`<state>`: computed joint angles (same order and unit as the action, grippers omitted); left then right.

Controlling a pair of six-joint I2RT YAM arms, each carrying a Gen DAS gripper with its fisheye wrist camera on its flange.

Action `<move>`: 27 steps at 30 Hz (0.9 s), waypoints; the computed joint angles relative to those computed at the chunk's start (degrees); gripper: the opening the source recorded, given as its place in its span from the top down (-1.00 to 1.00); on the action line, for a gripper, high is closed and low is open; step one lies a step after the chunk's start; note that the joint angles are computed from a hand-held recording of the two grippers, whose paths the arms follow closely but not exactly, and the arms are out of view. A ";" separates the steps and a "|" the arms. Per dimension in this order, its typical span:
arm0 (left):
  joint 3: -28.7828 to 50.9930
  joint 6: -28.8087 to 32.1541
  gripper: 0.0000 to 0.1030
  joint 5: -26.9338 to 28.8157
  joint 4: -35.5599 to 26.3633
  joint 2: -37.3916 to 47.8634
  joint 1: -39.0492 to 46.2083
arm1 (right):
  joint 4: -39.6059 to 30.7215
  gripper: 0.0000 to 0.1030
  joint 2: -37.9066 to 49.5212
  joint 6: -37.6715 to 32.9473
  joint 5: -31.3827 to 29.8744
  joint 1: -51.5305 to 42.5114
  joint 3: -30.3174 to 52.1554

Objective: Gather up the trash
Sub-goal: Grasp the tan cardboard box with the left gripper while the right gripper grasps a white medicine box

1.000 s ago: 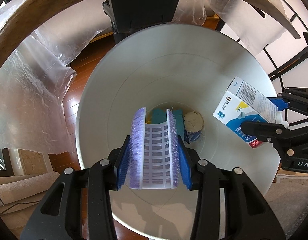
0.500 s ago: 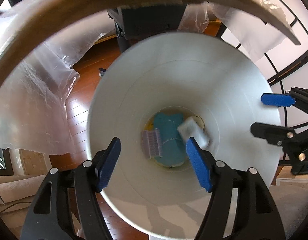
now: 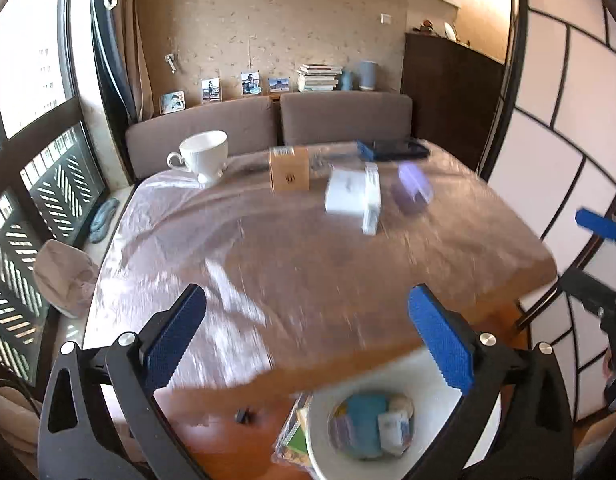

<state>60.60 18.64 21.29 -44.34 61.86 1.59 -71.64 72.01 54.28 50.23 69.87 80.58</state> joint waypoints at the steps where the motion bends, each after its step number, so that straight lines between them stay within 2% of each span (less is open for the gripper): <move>1: 2.24 -0.92 -0.98 0.63 0.02 2.91 0.27 | 1.33 -0.92 0.17 -1.43 0.20 -1.49 -0.02; 5: 7.65 -2.04 -0.97 -0.29 1.44 10.91 -0.97 | 5.56 -0.92 2.81 -9.45 -0.69 -6.10 0.15; 6: 8.62 -1.36 -0.97 0.07 1.19 12.43 -0.75 | 7.45 -0.92 3.72 -13.63 -2.51 -8.16 -0.08; 11: 15.77 -1.74 -0.98 1.38 1.27 22.49 -1.73 | 14.39 -0.92 7.89 -25.69 -9.38 -15.18 -0.86; 16: 25.57 -3.67 -0.97 0.68 -1.13 33.50 -4.67 | 23.62 -0.92 8.38 -34.65 -21.23 -23.03 -4.11; 18: 29.36 -5.21 -0.97 -0.56 -1.72 37.66 -6.40 | 27.52 -0.92 8.80 -38.98 -28.79 -27.63 -5.45; 24: 39.13 -9.46 -0.97 -5.96 -2.33 47.59 -10.11 | 34.97 -0.92 13.79 -49.87 -43.11 -38.10 -5.59; 27: 43.97 -12.42 -0.97 -6.70 -3.48 52.25 -10.97 | 37.11 -0.92 17.51 -54.44 -49.88 -42.37 -4.20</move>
<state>104.56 6.22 14.59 -47.82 114.11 -9.38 -34.52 89.52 -0.16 0.35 27.51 76.38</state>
